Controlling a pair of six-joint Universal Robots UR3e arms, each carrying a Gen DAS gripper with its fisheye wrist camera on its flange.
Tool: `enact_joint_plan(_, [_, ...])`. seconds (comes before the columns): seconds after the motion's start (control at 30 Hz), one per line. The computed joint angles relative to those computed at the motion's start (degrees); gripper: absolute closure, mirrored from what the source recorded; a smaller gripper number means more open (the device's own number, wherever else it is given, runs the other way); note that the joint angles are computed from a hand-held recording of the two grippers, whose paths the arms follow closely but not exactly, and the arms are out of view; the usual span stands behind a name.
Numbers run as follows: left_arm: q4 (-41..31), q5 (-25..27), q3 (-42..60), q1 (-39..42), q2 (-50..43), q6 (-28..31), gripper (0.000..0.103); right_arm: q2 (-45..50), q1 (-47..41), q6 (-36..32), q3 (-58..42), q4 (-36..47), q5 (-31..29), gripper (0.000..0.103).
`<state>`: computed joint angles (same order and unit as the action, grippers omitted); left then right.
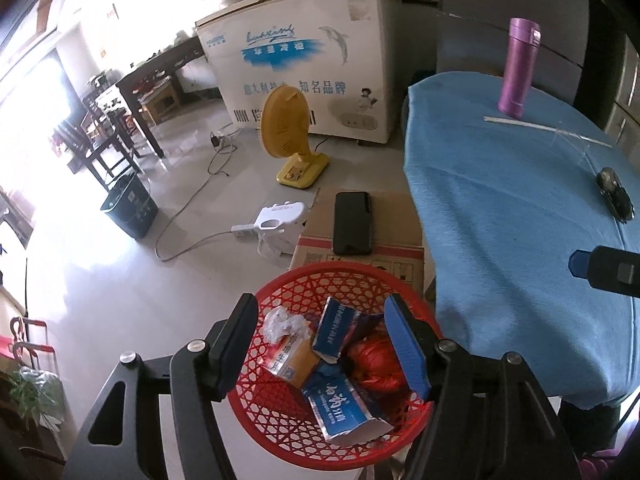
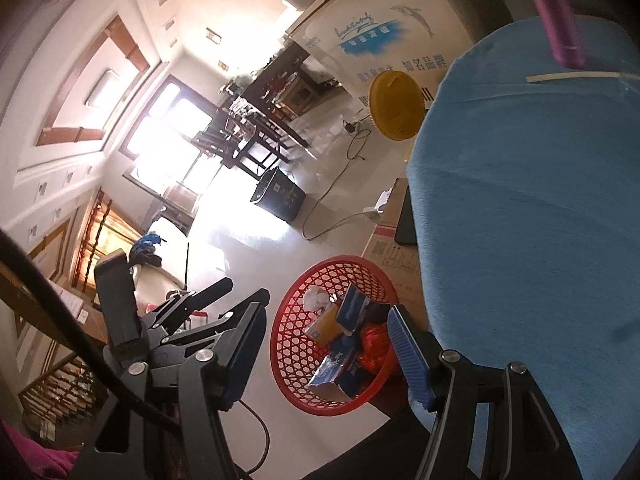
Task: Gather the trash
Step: 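Move both tools back to the table and grasp the black bag with the right tool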
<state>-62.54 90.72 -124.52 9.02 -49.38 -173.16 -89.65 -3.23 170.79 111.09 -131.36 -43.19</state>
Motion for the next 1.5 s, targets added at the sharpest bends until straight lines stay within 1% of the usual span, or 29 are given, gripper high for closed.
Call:
enact_joint_plan(0.23, [2.4,2.4,2.4,-8.2,-5.2,-4.1,0.037,-4.6,-5.2,-1.7,3.3,2.4,1.5,0.035])
enact_joint_plan(0.33, [3.9,4.0,3.6,-12.8,-8.7,-6.1,0.036,-7.4,-8.6,-2.8,5.2,4.0,2.4,0.035])
enact_joint_plan(0.43, [4.9,5.0,5.7,-17.4,-13.1,-8.3,0.037,-11.1,-13.9,-5.1,7.3,7.6,3.7,0.035])
enact_joint_plan(0.6, [6.3,5.4,9.5,-24.3,-19.7,-11.1,0.037,-18.6,-25.7,-12.9,10.5,18.5,5.3,0.035])
enact_joint_plan(0.77, [6.5,5.5,13.1,-29.8,-25.4,-12.7,0.037,-26.1,-40.1,-23.9,12.1,34.6,5.7,0.035])
enact_joint_plan(0.83, [6.2,5.6,14.8,-31.4,-27.8,-12.8,0.037,-28.0,-46.2,-28.7,11.8,40.8,5.5,0.035])
enact_joint_plan(0.97, [5.5,6.3,19.2,-34.2,-32.1,-13.2,0.037,-28.8,-56.8,-35.4,10.1,48.3,4.8,0.035])
enact_joint_plan(1.03, [5.3,6.4,21.2,-35.0,-33.7,-13.2,0.037,-27.4,-59.6,-35.2,8.6,47.0,4.1,0.035])
enact_joint_plan(1.1, [5.3,6.5,22.7,-35.4,-34.9,-13.4,0.037,-24.4,-59.7,-33.0,6.6,42.9,3.5,0.035])
enact_joint_plan(1.3, [4.7,6.0,27.3,-36.0,-39.4,-12.6,0.037,-10.2,-56.1,-24.4,-1.6,25.9,2.3,0.035])
enact_joint_plan(1.37, [3.8,5.8,29.2,-36.2,-41.4,-12.1,0.037,-4.8,-53.0,-18.9,-4.6,17.8,1.3,0.035])
enact_joint_plan(1.43, [2.6,5.4,32.0,-36.2,-43.5,-11.4,0.036,0.1,-51.6,-16.0,-8.3,13.9,0.7,0.035])
enact_joint_plan(1.5, [2.2,5.3,34.5,-36.2,-45.1,-11.0,0.037,5.2,-49.7,-13.8,-12.2,10.0,0.1,0.033])
